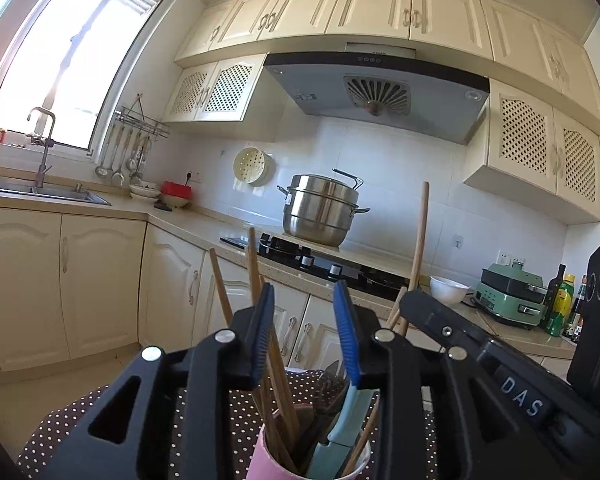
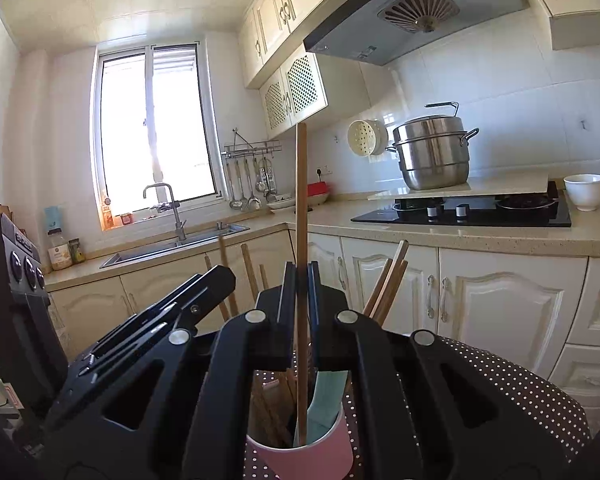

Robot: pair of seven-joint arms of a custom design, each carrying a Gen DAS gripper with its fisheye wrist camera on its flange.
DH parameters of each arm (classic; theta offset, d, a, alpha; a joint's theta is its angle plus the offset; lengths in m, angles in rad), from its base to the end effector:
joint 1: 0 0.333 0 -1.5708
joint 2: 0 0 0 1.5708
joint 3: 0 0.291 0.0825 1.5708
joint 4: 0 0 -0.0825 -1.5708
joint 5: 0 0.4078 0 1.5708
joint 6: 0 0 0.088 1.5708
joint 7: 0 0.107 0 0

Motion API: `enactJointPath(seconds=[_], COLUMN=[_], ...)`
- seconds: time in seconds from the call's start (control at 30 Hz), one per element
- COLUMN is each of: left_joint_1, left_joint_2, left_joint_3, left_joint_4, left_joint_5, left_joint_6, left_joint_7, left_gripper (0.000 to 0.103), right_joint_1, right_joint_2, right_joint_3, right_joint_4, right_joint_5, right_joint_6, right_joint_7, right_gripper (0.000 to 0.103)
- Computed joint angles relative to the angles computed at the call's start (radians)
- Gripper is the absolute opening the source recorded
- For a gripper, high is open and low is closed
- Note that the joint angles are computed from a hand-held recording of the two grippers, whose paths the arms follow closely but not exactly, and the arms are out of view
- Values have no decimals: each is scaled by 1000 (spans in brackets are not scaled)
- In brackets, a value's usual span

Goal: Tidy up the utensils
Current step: 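Lower the chopsticks into the cup and open the left gripper while the right gripper releases its chopstick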

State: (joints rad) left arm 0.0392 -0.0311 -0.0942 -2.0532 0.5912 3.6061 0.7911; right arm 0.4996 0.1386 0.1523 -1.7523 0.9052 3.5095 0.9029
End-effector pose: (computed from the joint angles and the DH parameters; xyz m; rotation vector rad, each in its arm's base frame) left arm 0.5681 -0.1027 0.5926 -1.3031 1.3795 -1.5690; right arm 0.5565 0.2970 0.6080 -1.3084 1.1087 -0.7581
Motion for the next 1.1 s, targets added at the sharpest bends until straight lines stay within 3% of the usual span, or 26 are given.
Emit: enactJointPath(seconds=[0.43,0.83,1.03,1.1], left_joint_1=[14,6,12,-11], left_joint_2=[-66,-104,-127,-132], left_joint_3=[40,67,67,97], left_joint_4=[-26,-32,-47,-39], left_joint_5=[234,388,412,476], left_joint_6=[-78,-103,-114,-123], left_joint_7=[-200,-329,-348,-410], left_gripper=[43,47,49,49], right_joint_1=[61,34,3,-3], right_joint_2=[6,25,31,29], right_joint_3=[-16,41,85,94], right_joint_4=[56,148,170,171], right_joint_5=[307,607,678,690], right_joint_6=[5,18,36,41], right_joint_7=[-305,-628,-706,-721], right_gripper=[7,7,7,7])
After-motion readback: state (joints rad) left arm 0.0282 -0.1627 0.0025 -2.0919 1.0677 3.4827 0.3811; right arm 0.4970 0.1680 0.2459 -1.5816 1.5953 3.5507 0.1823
